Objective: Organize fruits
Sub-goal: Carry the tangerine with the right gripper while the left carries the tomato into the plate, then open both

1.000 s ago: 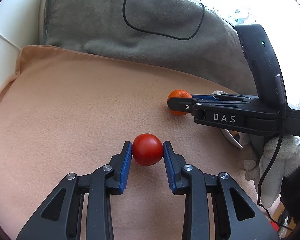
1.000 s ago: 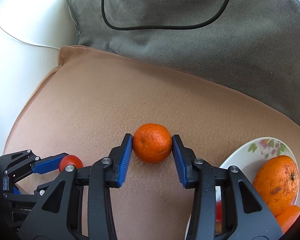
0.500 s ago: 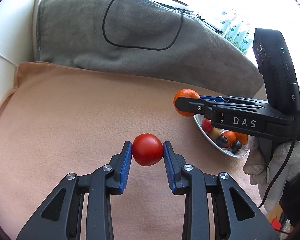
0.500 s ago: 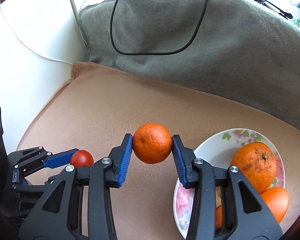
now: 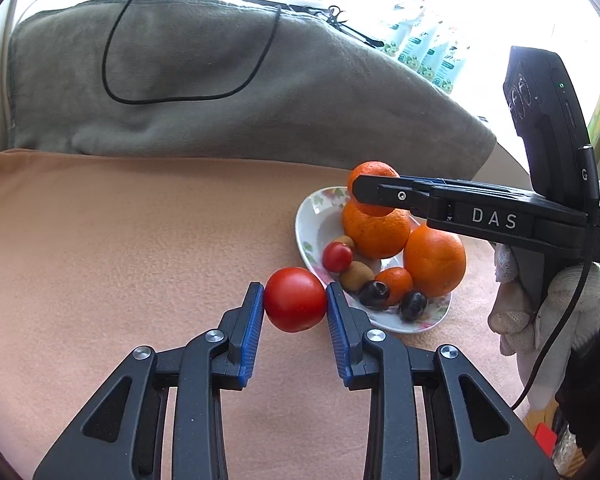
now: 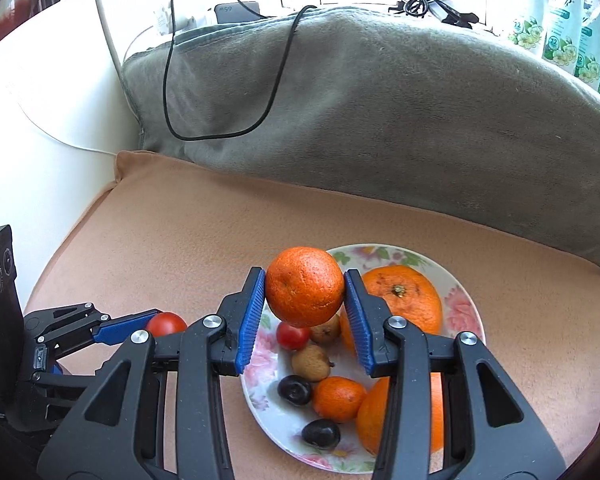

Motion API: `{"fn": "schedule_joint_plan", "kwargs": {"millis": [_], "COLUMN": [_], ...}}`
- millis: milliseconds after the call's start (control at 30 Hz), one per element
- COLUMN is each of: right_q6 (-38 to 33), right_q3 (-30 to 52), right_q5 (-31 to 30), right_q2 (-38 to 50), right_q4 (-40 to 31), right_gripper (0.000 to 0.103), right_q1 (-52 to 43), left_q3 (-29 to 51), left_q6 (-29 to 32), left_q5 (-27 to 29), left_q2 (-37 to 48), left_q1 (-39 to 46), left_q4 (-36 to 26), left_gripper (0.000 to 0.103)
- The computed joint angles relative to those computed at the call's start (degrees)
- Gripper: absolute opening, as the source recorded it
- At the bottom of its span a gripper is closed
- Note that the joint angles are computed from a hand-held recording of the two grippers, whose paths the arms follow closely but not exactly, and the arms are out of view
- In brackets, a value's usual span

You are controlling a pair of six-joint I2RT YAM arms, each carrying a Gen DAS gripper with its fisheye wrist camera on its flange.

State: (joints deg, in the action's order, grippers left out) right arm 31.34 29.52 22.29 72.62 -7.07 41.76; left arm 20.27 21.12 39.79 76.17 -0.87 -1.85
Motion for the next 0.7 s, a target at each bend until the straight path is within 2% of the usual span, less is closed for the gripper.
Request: {"fn": "schedule_joint_plan", "kwargs": {"millis": [333, 700], "right_q6": [-3.78, -4.67], "right_q3": [-0.56, 1.49], "right_q5": [-4.02, -5.03], "right_q2": [2.45, 6.83], "right_q4": [3.16, 4.68], "right_gripper": [0.042, 0.043], "right_q1": [-5.76, -6.05], "left_q3": [-1.20, -1.33], "left_q6": [-8.36, -10.48], "left_q5": [-4.86, -6.20], "left_q2": [-1.35, -0.31], "left_q1": [-11.08, -14.29], "left_q4": [5.52, 7.57], "left_gripper": [0.030, 0.030]}}
